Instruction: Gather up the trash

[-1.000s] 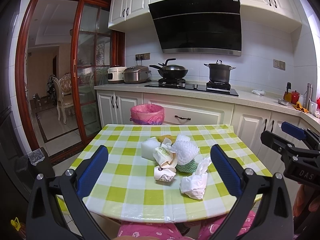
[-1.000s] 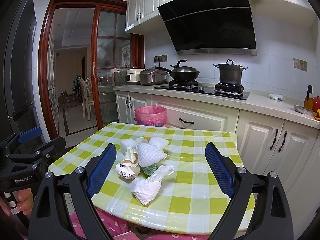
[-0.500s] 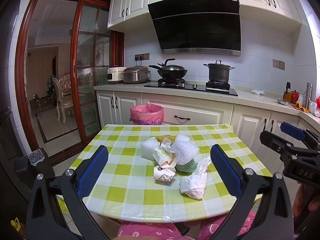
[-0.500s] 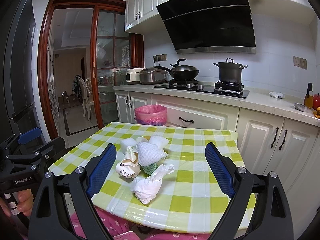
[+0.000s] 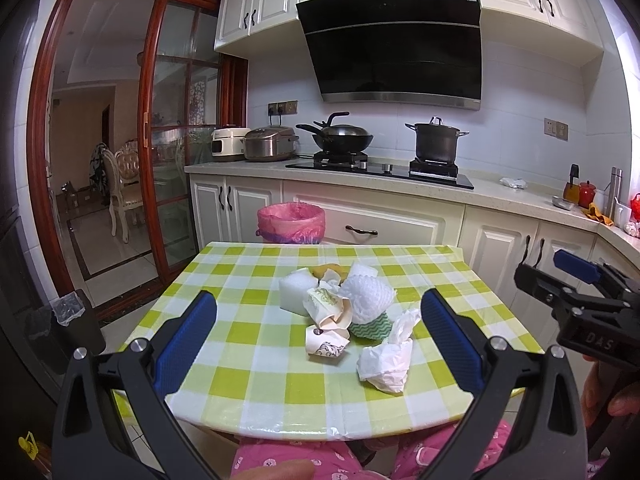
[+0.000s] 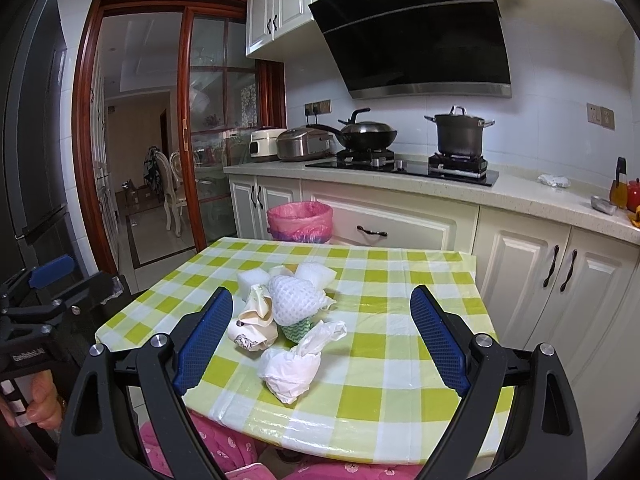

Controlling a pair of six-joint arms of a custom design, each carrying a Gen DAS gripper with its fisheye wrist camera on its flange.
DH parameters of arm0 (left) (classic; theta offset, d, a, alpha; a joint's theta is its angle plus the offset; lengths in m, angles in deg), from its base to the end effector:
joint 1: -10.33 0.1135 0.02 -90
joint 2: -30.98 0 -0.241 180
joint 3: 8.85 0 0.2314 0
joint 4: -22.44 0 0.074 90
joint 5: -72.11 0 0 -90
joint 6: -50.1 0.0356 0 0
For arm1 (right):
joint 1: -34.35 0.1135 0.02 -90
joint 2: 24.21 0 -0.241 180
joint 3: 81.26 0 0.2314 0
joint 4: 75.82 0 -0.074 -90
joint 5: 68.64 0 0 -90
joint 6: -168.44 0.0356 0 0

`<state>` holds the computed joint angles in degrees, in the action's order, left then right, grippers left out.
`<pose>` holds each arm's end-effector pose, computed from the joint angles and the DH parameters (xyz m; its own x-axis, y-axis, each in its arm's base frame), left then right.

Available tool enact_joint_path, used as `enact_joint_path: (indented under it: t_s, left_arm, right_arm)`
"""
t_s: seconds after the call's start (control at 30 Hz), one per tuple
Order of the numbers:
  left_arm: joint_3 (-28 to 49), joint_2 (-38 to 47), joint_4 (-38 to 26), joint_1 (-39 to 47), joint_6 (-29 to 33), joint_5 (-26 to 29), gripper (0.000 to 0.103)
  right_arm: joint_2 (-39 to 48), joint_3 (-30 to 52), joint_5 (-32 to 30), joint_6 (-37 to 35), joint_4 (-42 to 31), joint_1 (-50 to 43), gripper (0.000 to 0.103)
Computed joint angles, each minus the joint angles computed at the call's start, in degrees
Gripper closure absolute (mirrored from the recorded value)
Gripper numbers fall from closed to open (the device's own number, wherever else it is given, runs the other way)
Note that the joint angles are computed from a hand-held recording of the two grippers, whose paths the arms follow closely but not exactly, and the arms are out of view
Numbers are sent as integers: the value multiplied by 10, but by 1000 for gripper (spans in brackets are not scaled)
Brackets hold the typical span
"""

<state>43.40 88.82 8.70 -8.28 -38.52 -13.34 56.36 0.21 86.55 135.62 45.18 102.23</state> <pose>0.2127 -0.0746 0.2587 -0.3042 0.1278 -0.9440 0.3965 0.9180 -0.0035 0.1274 0.2277 0.2794 -0.3482 0.0799 -0.9340 0.1559 0.9874 0.0264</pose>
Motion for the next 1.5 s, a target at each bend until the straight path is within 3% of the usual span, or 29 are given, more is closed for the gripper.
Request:
enact_joint_path:
  t_s: [0.27, 0.4, 0.47, 0.6, 0.73, 0.83, 1.03, 1.07, 1.13, 1.17, 1.27, 1.4, 1.5]
  left_arm:
    - [27, 84, 8, 25, 0, 50, 4]
    - [69, 170, 15, 48, -18, 32, 4]
    - [85, 217, 35, 71, -27, 50, 4]
    - [111, 336, 122, 87, -17, 29, 4]
    - [176, 461, 139, 85, 33, 33, 4]
    - [243, 541, 107, 87, 21, 49, 5]
    - [294, 594, 87, 92, 11, 62, 5]
    - [305, 601, 77, 92, 12, 63, 5]
    - [330, 615, 53, 91, 9, 73, 5]
    - [348, 623, 37, 89, 4, 82, 5]
    - [374, 626, 22, 70, -13, 97, 5]
    - [407, 628, 37, 24, -31, 89, 5]
    - [423, 640, 72, -23, -40, 52, 5]
  right_arm:
    - [18, -71, -112, -62, 132, -82, 18]
    - [53, -105, -200, -103, 230, -135, 18]
    - [68, -115, -234, -122, 267, -157, 18]
    - [119, -117, -312, -168, 339, -216, 18]
    - [192, -91, -390, -190, 372, -270, 18]
    - [247, -61, -430, -194, 380, -294, 18]
    - [293, -47, -487, -207, 415, -319, 18]
    - [294, -52, -496, -207, 424, -324, 19]
    - [288, -73, -528, -211, 460, -338, 40]
    - [284, -84, -545, -214, 475, -344, 44]
    - [251, -120, -542, -213, 496, -350, 52]
    - [142, -216, -492, -203, 527, -371, 53]
    - [70, -260, -472, -214, 516, -397, 53]
